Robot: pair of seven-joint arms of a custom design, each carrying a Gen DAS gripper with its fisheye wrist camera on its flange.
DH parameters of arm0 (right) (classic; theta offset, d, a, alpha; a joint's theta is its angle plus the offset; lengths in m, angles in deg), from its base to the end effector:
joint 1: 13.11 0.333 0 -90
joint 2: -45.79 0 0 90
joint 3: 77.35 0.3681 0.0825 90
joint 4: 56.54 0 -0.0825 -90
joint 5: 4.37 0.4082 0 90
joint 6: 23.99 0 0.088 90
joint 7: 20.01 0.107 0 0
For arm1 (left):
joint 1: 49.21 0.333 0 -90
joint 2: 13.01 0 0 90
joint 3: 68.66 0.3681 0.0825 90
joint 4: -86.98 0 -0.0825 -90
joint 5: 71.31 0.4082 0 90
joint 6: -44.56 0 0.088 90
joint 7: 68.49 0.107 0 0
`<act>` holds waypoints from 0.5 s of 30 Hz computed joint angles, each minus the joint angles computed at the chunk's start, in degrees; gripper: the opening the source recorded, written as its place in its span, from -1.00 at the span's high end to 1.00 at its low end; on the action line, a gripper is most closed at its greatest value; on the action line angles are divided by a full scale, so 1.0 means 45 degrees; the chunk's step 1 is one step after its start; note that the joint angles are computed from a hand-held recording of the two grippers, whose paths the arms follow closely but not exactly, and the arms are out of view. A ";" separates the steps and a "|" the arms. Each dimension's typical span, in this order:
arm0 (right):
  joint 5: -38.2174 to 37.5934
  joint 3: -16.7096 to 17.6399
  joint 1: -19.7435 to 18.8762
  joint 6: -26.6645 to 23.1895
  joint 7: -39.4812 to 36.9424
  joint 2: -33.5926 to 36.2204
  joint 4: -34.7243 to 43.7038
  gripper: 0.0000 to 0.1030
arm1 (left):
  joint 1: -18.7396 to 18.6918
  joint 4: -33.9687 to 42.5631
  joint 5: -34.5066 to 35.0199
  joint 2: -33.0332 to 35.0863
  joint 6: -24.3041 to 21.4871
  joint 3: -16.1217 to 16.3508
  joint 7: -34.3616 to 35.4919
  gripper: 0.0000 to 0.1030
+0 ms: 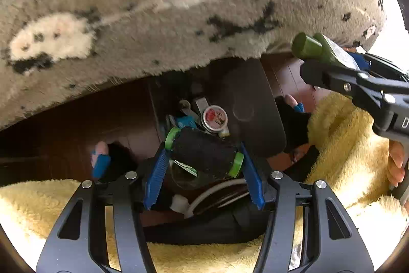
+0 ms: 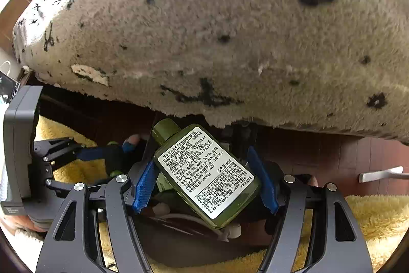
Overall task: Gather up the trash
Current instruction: 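Lower the bottle and spool into the bin and open both tools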
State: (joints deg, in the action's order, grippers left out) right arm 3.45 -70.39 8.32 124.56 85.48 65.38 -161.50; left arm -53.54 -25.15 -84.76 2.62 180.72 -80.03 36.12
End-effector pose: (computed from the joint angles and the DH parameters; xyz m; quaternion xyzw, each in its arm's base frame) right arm 0.6280 0.3264 0.4279 -0.7264 0.6518 -0.0206 0.2170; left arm 0.6314 -0.1720 0.3911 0.5638 -0.8148 0.1319 0.0293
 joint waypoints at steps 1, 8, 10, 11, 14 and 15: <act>0.0049 0.0018 -0.0019 -0.0109 -0.0011 0.0079 0.0112 -0.34 | 0.0020 0.0025 -0.0042 0.0034 -0.0098 -0.0017 0.0065 -0.03; 0.0255 0.0117 -0.0033 -0.0547 -0.0292 0.0536 0.0635 -0.34 | -0.0017 0.0178 -0.0140 0.0200 -0.0341 -0.0063 0.0136 -0.03; 0.0317 0.0131 -0.0032 -0.0589 -0.0333 0.0625 0.0745 -0.34 | -0.0005 0.0191 -0.0201 0.0194 -0.0285 -0.0092 0.0250 -0.03; 0.0324 0.0126 -0.0005 -0.0595 -0.0309 0.0730 0.0865 -0.34 | -0.0009 0.0181 -0.0209 0.0173 -0.0206 -0.0099 0.0304 -0.03; 0.0419 0.0127 -0.0029 -0.0566 -0.0328 0.0839 0.0999 -0.34 | -0.0082 0.0134 -0.0021 0.0058 0.0070 -0.0045 0.0255 -0.03; 0.0430 0.0117 -0.0043 -0.0576 -0.0339 0.0862 0.1059 -0.34 | -0.0097 0.0108 0.0023 0.0023 0.0146 -0.0035 0.0232 -0.03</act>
